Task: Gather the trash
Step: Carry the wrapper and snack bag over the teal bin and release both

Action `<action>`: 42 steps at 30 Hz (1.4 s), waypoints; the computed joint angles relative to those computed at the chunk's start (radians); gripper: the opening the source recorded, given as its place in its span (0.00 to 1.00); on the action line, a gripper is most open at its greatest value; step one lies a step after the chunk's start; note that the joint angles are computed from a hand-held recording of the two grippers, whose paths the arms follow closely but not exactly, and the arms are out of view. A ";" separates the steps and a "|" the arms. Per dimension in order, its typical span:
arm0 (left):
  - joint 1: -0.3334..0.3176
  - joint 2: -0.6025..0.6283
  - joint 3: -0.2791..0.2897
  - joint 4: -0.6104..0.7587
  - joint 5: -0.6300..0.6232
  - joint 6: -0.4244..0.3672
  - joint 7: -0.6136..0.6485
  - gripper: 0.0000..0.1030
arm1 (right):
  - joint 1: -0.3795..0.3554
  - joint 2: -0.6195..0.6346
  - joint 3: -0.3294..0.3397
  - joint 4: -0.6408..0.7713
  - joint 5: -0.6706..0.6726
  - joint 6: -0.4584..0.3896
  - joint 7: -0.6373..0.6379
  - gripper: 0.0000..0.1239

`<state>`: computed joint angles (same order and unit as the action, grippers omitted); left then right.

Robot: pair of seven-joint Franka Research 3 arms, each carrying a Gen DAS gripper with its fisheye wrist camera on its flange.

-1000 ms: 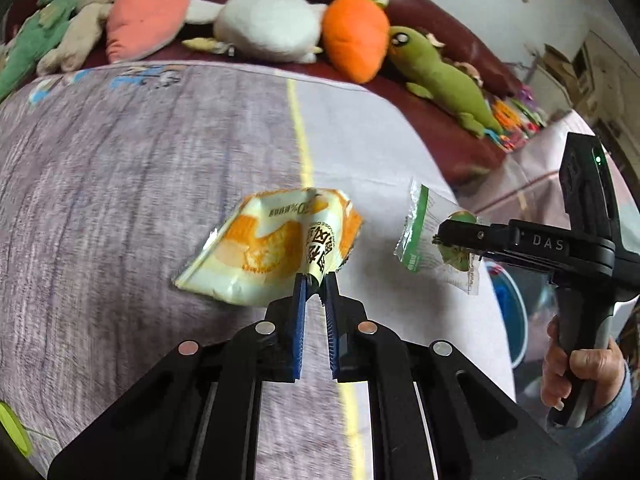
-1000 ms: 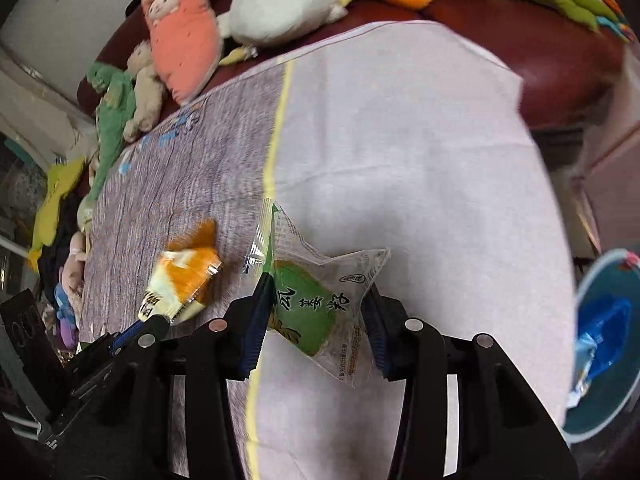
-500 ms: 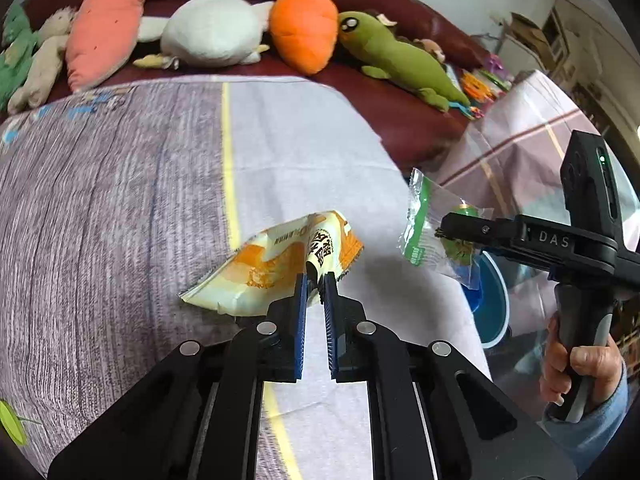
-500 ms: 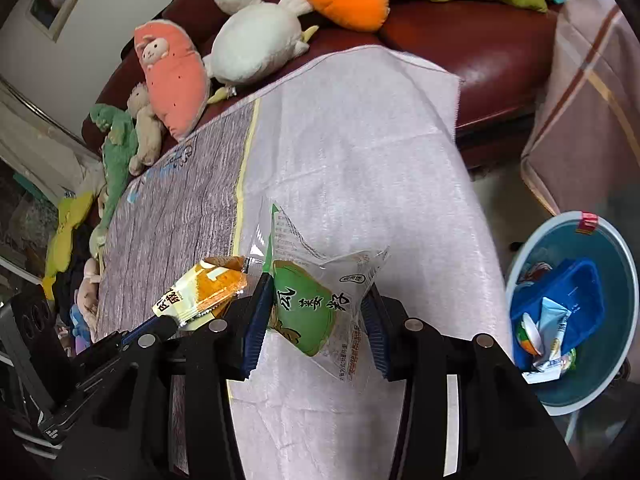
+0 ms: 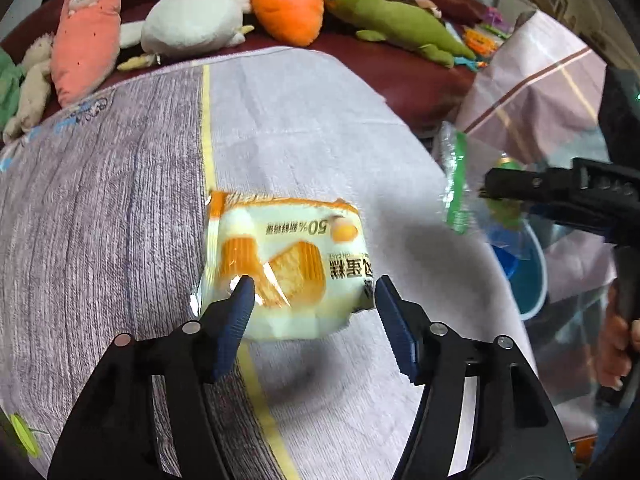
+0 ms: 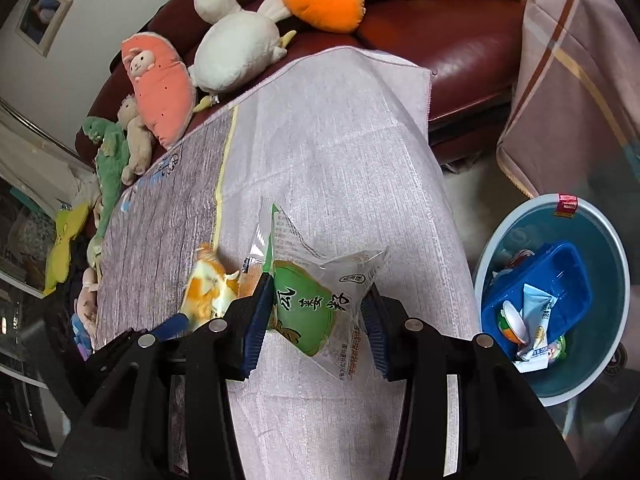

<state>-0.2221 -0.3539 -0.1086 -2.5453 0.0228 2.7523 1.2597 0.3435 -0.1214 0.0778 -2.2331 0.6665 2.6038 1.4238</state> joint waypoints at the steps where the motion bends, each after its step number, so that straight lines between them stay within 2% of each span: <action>1: -0.006 0.008 0.005 0.004 -0.008 -0.001 0.009 0.62 | 0.000 0.000 -0.001 -0.001 0.002 0.000 0.000 0.34; 4: -0.005 0.037 -0.007 0.027 -0.007 -0.010 0.004 0.66 | -0.002 -0.003 -0.003 -0.007 0.005 0.001 -0.001 0.34; 6: 0.020 0.056 -0.037 0.042 0.037 -0.012 -0.040 0.72 | -0.004 -0.004 -0.005 -0.011 0.006 0.003 -0.001 0.34; 9: 0.075 0.098 -0.086 0.078 0.145 -0.029 -0.165 0.72 | -0.008 0.000 -0.009 -0.014 0.013 0.004 -0.004 0.34; 11: 0.095 0.116 -0.098 0.086 0.208 -0.015 -0.232 0.71 | -0.012 0.001 -0.012 -0.018 0.020 0.004 -0.008 0.34; 12: 0.102 0.125 -0.100 0.090 0.238 -0.013 -0.253 0.51 | -0.013 0.002 -0.014 -0.020 0.023 0.004 -0.011 0.34; 13: 0.094 0.133 -0.091 0.096 0.237 -0.020 -0.246 0.35 | -0.015 0.003 -0.014 -0.022 0.025 0.005 -0.012 0.34; 14: 0.070 0.142 -0.067 0.101 0.192 -0.024 -0.203 0.19 | -0.018 0.005 -0.017 -0.025 0.029 0.005 -0.016 0.34; 17: 0.074 0.132 -0.070 0.094 0.215 -0.013 -0.217 0.13 | -0.023 0.012 -0.020 -0.027 0.043 0.003 -0.026 0.34; 19: 0.045 0.114 -0.045 0.090 0.157 -0.004 -0.166 0.13 | -0.026 0.014 -0.021 -0.027 0.055 0.003 -0.038 0.34; 27: -0.046 0.109 -0.033 0.138 0.002 0.006 -0.031 0.13 | -0.043 -0.041 -0.042 -0.071 0.125 0.020 -0.096 0.34; 35: -0.118 0.177 -0.085 0.241 -0.075 -0.010 0.046 0.13 | -0.101 -0.199 -0.085 -0.192 0.066 0.063 -0.072 0.34; 42: -0.169 0.299 -0.138 0.363 -0.187 -0.055 0.152 0.13 | -0.178 -0.335 -0.132 -0.310 -0.025 0.091 -0.029 0.34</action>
<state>-0.3915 -0.0546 -0.2466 -2.1820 -0.1638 2.6977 1.4114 0.1655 -0.4563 -0.0546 -2.5428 0.6412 2.6948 1.3952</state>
